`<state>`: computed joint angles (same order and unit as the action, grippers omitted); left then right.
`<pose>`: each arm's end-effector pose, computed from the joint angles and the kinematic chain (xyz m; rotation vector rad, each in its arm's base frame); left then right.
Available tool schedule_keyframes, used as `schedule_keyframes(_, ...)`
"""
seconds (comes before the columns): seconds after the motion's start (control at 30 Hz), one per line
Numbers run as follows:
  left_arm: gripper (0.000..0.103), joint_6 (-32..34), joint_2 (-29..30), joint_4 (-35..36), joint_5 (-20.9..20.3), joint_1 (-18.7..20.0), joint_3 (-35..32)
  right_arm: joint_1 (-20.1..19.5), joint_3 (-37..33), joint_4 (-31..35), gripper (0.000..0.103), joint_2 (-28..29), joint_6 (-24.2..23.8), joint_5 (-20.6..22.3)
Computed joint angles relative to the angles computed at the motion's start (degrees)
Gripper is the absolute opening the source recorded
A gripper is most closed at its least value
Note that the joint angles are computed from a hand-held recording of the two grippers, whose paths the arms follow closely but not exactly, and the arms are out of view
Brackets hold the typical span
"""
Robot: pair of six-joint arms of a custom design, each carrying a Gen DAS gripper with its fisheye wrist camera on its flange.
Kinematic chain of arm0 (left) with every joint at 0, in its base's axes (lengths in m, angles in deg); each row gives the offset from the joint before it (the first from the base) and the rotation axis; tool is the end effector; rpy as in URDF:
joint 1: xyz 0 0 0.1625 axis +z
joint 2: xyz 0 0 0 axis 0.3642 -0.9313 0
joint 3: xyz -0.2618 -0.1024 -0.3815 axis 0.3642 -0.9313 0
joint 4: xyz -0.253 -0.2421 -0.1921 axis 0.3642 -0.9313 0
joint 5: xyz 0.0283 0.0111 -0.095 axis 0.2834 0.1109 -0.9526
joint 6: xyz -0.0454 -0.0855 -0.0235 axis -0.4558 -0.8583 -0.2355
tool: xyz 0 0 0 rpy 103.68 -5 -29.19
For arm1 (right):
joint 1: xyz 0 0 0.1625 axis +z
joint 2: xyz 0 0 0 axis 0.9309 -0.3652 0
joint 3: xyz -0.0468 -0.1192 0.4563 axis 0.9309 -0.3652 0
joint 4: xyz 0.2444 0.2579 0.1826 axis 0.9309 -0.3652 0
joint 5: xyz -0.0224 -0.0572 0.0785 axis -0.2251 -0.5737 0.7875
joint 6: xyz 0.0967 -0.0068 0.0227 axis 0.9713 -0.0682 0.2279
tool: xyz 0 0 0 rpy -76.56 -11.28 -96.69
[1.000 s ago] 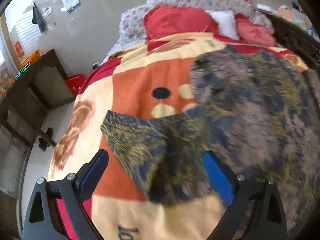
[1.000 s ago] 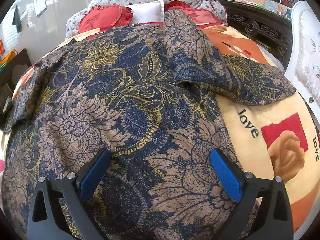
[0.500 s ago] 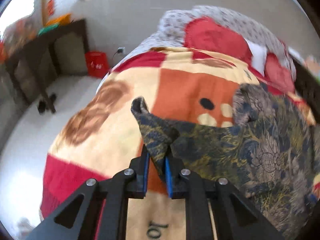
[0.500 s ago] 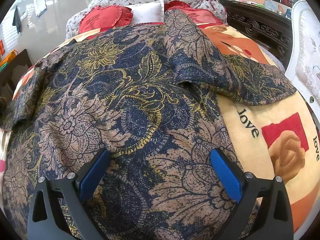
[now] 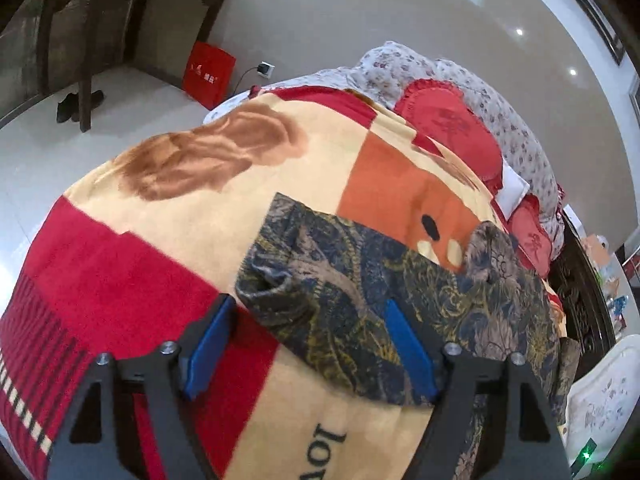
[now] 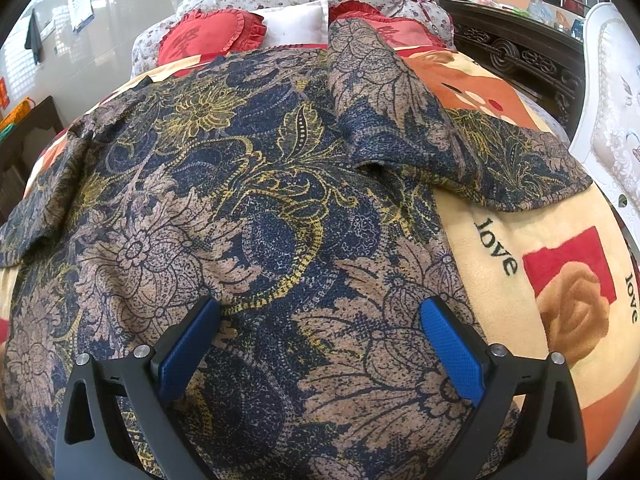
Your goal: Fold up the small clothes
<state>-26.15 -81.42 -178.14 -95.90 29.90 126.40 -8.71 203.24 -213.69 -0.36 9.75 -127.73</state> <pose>-0.2373 -0.6210 -0.0022 -0.0965 2.5522 -1.0770 -0.1536 -0.4755 0.3682 -0.0393 -2.1593 0.9188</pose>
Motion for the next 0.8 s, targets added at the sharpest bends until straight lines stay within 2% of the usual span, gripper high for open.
schedule_keyframes(0.03, 0.063, -1.1, -0.1, 1.3, 0.5, 0.0, -0.2, 0.0, -0.1, 0.2, 0.103, 0.0, 0.1, -0.2)
schedule_keyframes(0.07, 0.035, -2.1, -0.3, 2.6, 1.2, -0.1, -0.3, 0.0, -0.1, 0.2, 0.103, 0.0, 0.1, -0.2)
schedule_keyframes(0.1, 0.023, -3.5, -0.5, 4.2, 1.8, -0.1, -0.6, 0.1, -0.1, 0.2, 0.103, 0.0, 0.0, -0.2)
schedule_keyframes(0.17, 0.01, -5.8, -1.1, 3.2, 2.3, -0.2, 0.3, 0.0, 0.0, 0.1, 0.103, 0.0, 0.0, -0.2)
schedule_keyframes(0.3, 0.005, -8.9, -1.9, 4.2, 9.3, -2.3, 0.8, 0.0, -0.1, 0.1, 0.103, 0.0, 0.0, -0.1)
schedule_keyframes(0.4, 0.004, -8.0, -3.1, -0.2, 16.5, -4.5, 1.1, 0.0, -0.1, 0.0, 0.103, 0.1, 0.0, 0.0)
schedule_keyframes(0.47, 0.004, -3.7, -4.0, -5.4, 22.0, -5.9, 0.4, 0.0, 0.0, 0.0, 0.103, 0.0, 0.0, 0.0)
schedule_keyframes(0.53, 0.004, 3.2, -4.8, -10.8, 26.5, -7.0, -1.0, 0.0, 0.0, 0.4, 0.103, 0.0, 0.2, -0.1)
schedule_keyframes(0.67, 0.004, 15.0, -6.6, -18.2, 31.0, -8.3, -3.2, 0.0, 0.0, 1.1, 0.103, -0.3, 0.7, -0.4)
schedule_keyframes(0.8, 0.004, 16.0, -7.9, -17.4, 31.9, -8.8, -1.9, 0.8, -0.8, 4.0, 0.103, -0.7, 1.6, -2.3)
